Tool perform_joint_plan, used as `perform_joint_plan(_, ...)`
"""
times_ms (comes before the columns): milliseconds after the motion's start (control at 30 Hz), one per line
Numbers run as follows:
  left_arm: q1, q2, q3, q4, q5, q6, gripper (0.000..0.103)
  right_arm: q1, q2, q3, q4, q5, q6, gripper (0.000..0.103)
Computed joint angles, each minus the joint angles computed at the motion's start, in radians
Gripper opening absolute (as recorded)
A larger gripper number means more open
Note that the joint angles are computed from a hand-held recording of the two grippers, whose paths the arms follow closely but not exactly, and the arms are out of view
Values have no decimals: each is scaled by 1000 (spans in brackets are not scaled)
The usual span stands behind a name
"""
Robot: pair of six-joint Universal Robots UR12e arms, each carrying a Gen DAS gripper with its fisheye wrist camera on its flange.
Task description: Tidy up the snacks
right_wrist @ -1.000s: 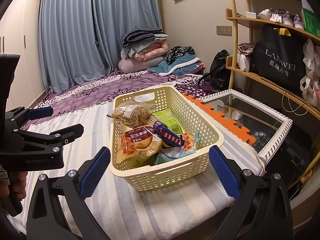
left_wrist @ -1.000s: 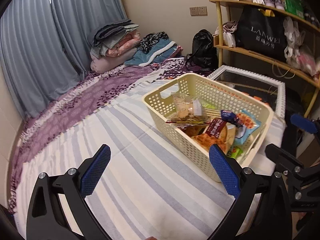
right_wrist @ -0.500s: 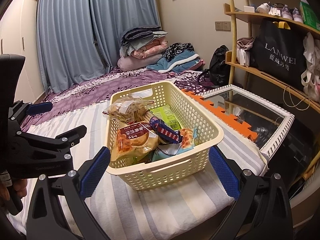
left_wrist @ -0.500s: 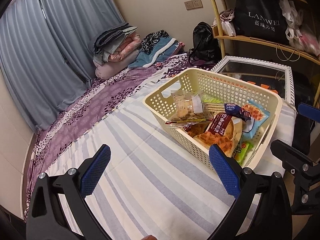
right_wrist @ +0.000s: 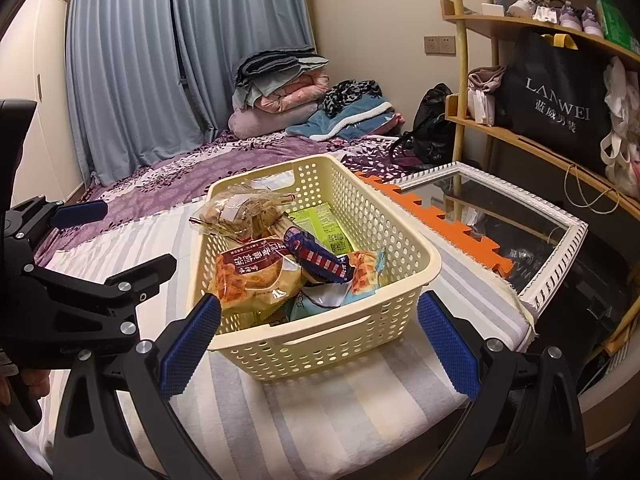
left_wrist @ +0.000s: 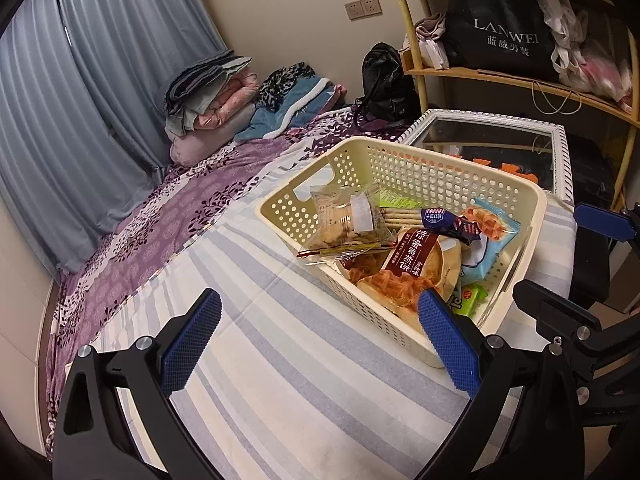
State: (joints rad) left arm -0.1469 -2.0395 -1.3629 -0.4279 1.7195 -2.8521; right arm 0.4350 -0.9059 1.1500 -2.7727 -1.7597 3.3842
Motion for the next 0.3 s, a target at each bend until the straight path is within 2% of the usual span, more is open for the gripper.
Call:
perform_joint_plan(133,5,-3,14,-52,-17,-12,100,0,2,-4,6,1,3,98)
perform_joint_plan(300,10,0,8,-50,-17,-18,100,4,5,-14,11,-4,-9,98)
